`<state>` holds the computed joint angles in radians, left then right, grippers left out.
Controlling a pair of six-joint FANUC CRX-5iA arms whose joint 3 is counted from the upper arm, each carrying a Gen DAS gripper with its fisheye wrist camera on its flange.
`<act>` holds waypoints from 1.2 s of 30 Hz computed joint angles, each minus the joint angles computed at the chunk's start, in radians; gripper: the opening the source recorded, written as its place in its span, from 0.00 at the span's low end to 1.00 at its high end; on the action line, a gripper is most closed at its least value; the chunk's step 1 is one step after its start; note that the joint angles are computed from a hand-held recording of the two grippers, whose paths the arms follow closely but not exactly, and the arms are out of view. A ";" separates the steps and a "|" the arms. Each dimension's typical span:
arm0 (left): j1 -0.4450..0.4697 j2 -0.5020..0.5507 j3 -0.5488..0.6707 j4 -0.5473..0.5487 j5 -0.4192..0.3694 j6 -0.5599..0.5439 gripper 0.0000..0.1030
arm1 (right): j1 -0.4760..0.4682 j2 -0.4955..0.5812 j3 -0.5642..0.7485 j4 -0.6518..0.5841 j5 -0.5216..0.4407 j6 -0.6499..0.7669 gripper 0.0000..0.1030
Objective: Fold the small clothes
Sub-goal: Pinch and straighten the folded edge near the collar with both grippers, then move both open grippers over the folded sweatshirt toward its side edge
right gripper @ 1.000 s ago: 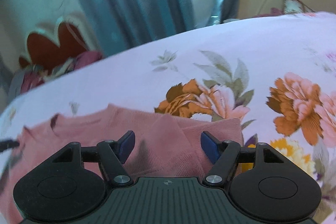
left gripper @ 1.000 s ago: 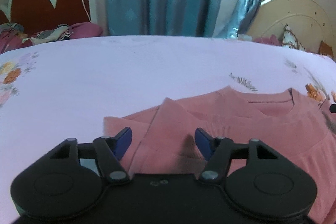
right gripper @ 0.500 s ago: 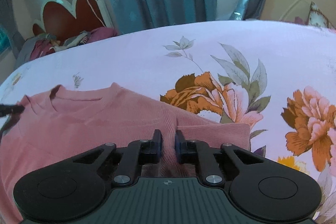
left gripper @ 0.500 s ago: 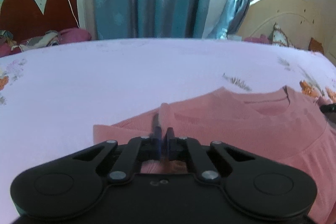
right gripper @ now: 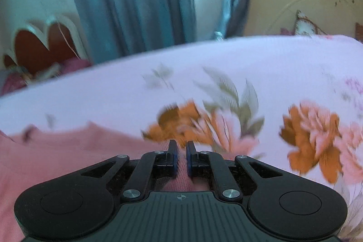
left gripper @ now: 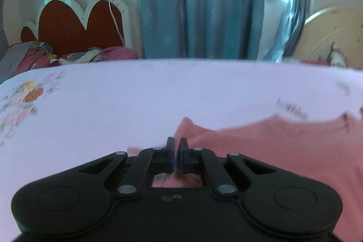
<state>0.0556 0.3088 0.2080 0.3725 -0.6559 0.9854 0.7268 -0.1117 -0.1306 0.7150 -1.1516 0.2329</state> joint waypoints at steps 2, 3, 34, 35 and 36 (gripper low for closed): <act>-0.005 0.001 0.008 -0.051 -0.005 0.027 0.05 | -0.002 0.006 -0.001 0.014 -0.006 -0.004 0.07; -0.010 0.002 0.015 -0.076 -0.008 0.041 0.05 | -0.001 0.013 0.001 0.021 -0.018 0.007 0.07; -0.040 -0.153 -0.042 -0.037 -0.170 -0.026 0.68 | 0.189 0.072 0.168 0.007 -0.083 0.027 0.44; -0.046 -0.157 -0.054 -0.038 -0.172 -0.030 0.68 | 0.196 0.079 0.174 -0.006 -0.079 0.044 0.45; -0.052 -0.161 -0.063 -0.047 -0.174 -0.026 0.68 | 0.204 0.085 0.178 -0.015 -0.078 0.059 0.45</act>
<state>0.0033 0.1478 0.1450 0.3256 -0.8301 0.9597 0.9310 -0.0266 0.0474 0.6997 -1.2295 0.2923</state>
